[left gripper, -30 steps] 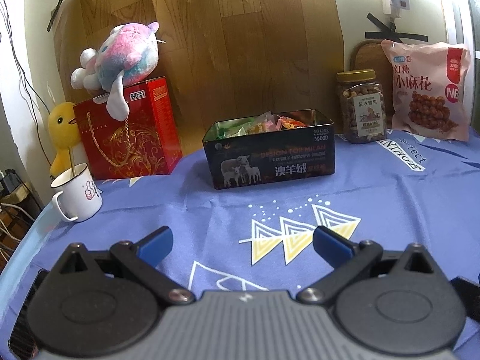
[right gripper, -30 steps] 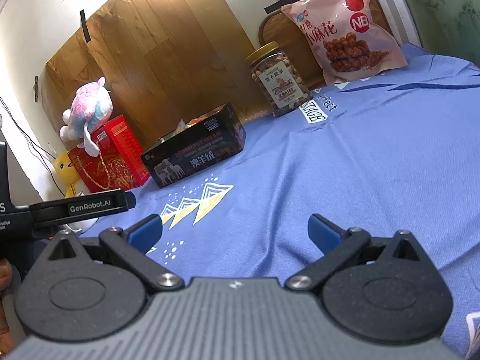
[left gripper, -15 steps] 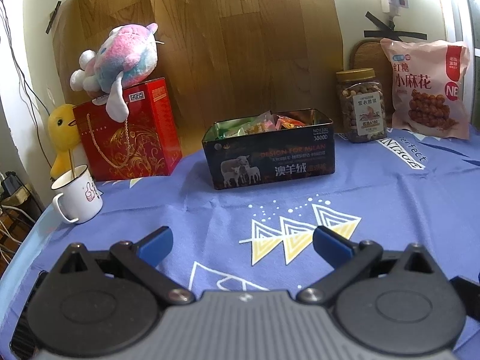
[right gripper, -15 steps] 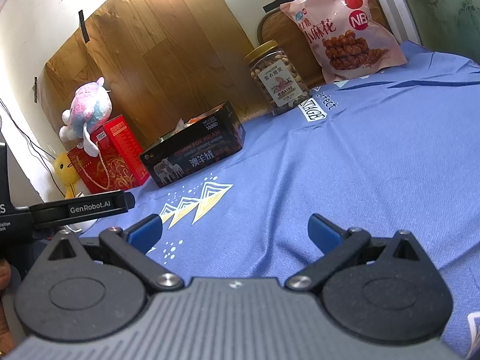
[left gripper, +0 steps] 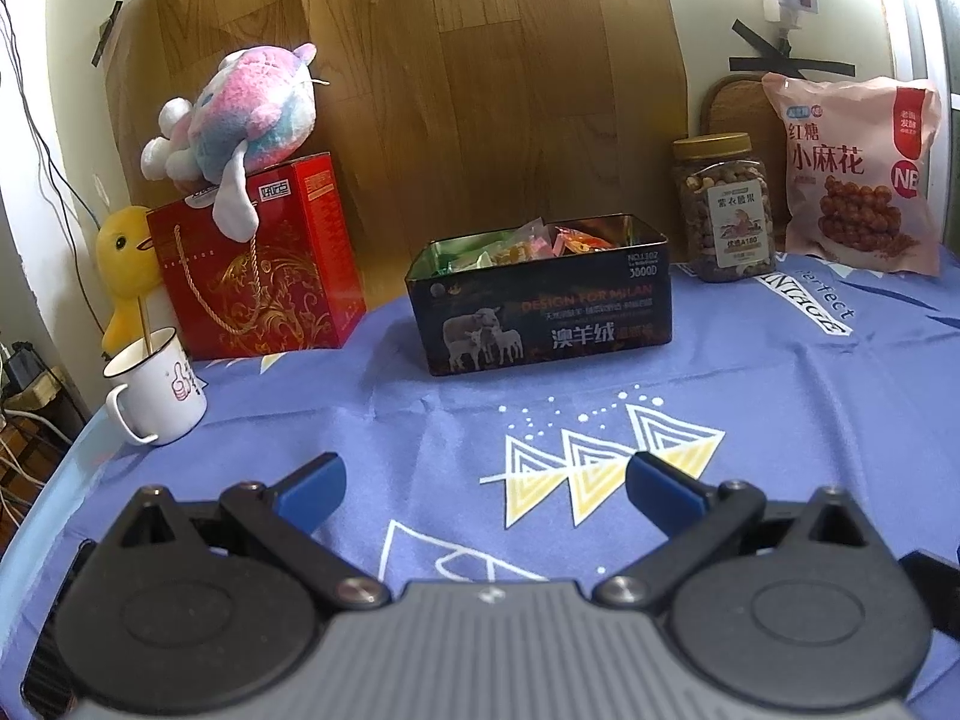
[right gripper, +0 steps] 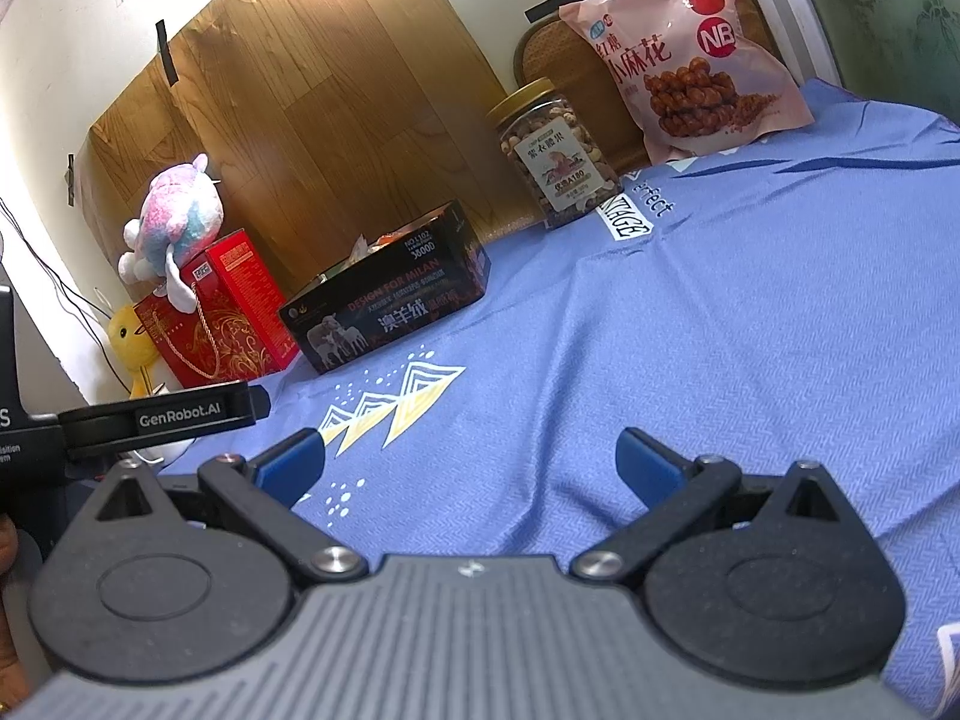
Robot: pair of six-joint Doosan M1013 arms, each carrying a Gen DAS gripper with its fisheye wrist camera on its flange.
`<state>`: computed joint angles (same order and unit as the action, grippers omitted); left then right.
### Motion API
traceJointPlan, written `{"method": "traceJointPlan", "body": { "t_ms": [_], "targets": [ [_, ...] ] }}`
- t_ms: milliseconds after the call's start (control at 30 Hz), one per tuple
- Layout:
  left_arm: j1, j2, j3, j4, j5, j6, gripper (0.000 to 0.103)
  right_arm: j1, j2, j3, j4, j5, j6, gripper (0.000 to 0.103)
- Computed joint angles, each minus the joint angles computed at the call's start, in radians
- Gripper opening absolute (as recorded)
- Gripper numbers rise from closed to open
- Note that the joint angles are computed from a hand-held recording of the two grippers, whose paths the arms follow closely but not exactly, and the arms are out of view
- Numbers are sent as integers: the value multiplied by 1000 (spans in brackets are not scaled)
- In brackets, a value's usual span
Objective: Organize snacks
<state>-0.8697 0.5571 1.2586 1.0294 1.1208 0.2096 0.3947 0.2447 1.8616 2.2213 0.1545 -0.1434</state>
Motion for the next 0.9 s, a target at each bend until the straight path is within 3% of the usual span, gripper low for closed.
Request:
{"method": "traceJointPlan", "body": {
  "t_ms": [900],
  "targets": [
    [11, -6, 2, -52, -23, 1, 103, 3, 2, -6, -37, 1, 19, 103]
  ]
}}
